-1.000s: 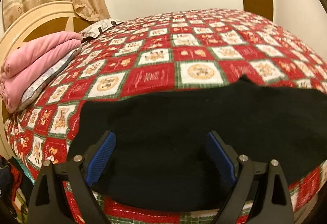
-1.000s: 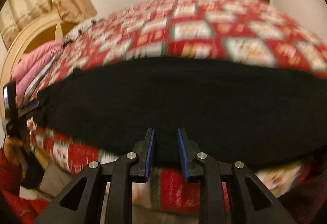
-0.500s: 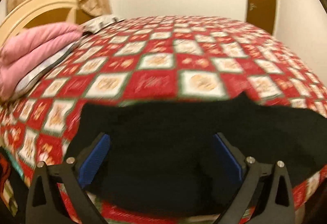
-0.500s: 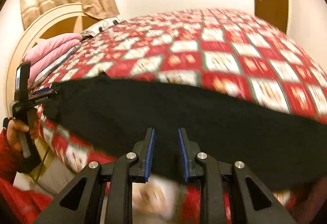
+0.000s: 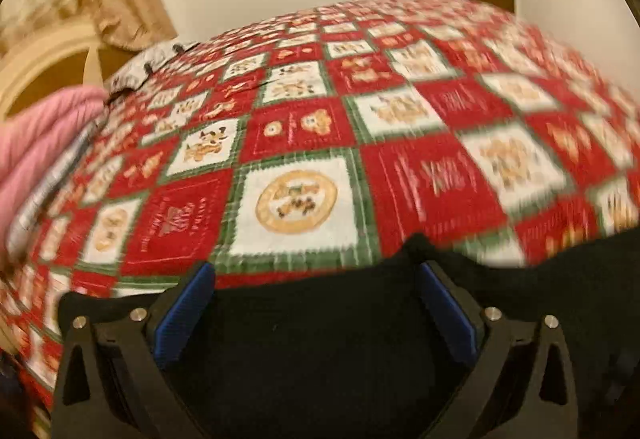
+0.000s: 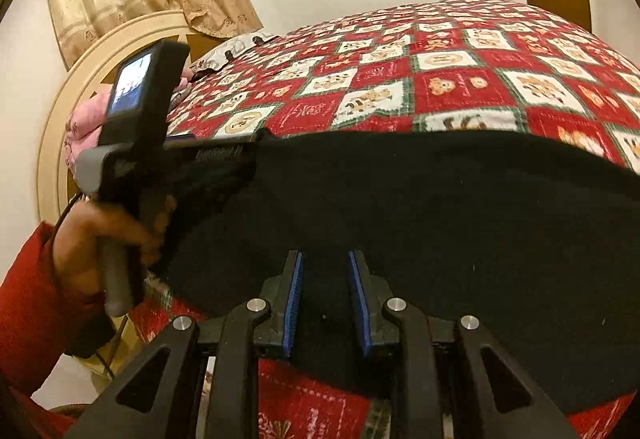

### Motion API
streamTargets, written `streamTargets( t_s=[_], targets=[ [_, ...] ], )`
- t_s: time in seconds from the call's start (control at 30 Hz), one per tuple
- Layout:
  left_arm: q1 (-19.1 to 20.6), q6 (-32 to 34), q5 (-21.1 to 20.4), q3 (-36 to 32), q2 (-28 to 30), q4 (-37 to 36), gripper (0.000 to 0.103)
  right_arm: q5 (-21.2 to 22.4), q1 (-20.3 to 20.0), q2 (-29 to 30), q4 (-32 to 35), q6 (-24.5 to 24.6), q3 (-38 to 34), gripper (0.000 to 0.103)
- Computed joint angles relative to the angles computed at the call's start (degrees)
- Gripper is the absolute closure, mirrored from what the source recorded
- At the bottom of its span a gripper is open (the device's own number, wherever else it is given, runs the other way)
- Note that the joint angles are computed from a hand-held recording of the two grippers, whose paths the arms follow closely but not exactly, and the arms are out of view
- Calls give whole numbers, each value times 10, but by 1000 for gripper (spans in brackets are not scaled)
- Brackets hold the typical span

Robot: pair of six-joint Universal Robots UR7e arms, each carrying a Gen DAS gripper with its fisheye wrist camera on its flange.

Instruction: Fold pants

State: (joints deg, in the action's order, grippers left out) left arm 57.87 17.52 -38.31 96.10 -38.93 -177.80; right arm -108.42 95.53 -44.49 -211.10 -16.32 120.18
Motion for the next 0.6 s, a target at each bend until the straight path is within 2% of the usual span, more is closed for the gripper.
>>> streamTargets(
  t_s=[0.13,0.23,0.33,0.37,0.47,0.57,0.6],
  targets=[
    [1,-28,2,-31,16,26,0,-8,8,-10,13,16,-1,77],
    [6,-53,-14,-47,18,58,0,-2,12,-10,-33,5,16,77],
    [8,-85,-32,-38,-1,81,0,-8,4,-24,33,32,17,73],
    [6,-93,-33,-32,-6,77,0,1,2,-29,22,36,26,73],
    [-8,-93,-49,8,-34,37,0,-10,6,-50,-18,41,50,73],
    [-32,-73,-65,61,-54,-13,0,-32,-1,-88,-39,43,77,73],
    [-38,-67,-70,73,-56,-21,0,-51,-3,-105,-37,44,85,73]
  ],
)
